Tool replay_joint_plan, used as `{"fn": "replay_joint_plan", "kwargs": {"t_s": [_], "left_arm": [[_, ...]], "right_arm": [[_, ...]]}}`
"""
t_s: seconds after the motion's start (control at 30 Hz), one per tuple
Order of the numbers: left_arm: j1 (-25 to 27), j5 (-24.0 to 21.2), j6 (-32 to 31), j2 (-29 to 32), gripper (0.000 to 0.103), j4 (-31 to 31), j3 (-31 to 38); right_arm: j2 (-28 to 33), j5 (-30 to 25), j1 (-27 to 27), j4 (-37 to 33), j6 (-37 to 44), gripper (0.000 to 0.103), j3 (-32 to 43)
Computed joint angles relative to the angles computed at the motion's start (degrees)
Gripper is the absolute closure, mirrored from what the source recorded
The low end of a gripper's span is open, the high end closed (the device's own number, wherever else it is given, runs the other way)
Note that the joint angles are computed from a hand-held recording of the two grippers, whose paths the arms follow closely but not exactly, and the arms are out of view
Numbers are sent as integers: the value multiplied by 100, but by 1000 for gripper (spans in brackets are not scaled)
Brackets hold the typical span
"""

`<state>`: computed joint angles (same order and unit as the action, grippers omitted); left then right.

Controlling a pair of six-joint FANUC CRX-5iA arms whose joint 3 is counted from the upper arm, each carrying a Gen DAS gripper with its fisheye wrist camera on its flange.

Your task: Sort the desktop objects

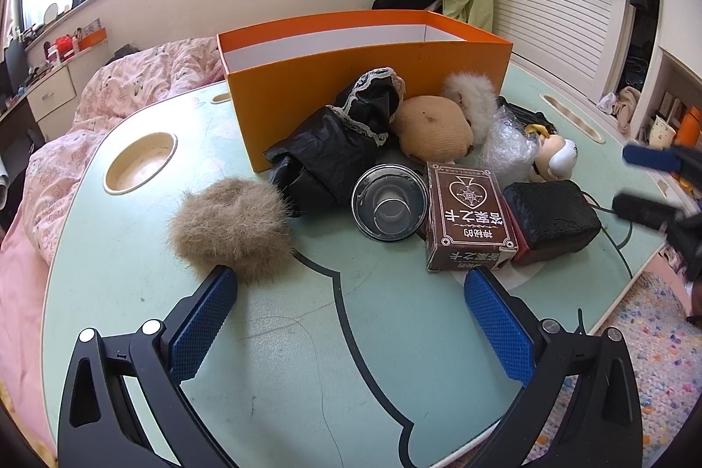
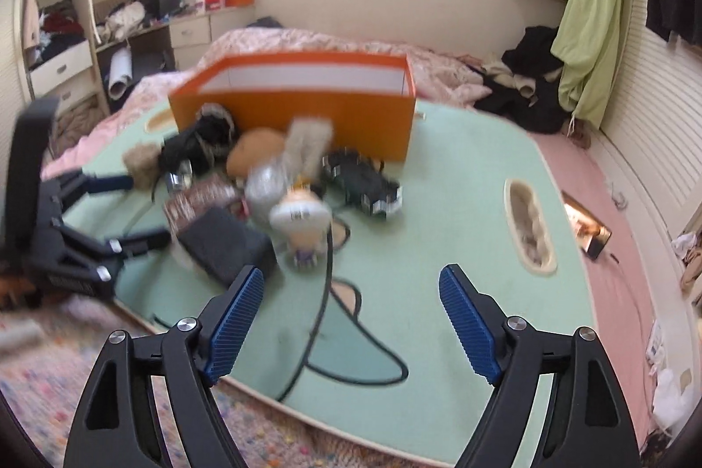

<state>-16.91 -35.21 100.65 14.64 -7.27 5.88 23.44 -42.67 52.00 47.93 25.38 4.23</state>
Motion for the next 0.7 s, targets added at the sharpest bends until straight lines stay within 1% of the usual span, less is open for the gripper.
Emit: {"fn": "replay_joint_plan", "kwargs": {"t_s": [0.07, 0.1, 0.13, 0.17, 0.2, 0.3, 0.37, 0.7], "left_arm": [[1, 0, -4, 0, 0, 3, 0], [4, -4, -13, 2, 0, 9, 1], [4, 7, -14, 0, 0, 6, -3], [3, 15, -15, 0, 0, 7, -8], [6, 18, -24, -1, 0, 15, -16], [15, 25, -44, -8, 0, 20, -31], [18, 29, -54, -11, 0, 26, -39], [1, 11, -18, 5, 0, 1, -9]], "right_arm": [[121, -213, 13, -367, 339, 21, 186], [107, -163, 5, -561, 473, 18, 208], [74, -49, -23, -747, 624, 10, 212], [92, -46, -35, -903, 809, 4, 271], [100, -37, -39, -961, 924, 0, 289], [37, 159, -74, -1010, 1110, 0, 205], [-43, 454, -131, -1182, 1454, 0, 109], [29, 481, -122, -1189, 1464, 0, 173]]}}
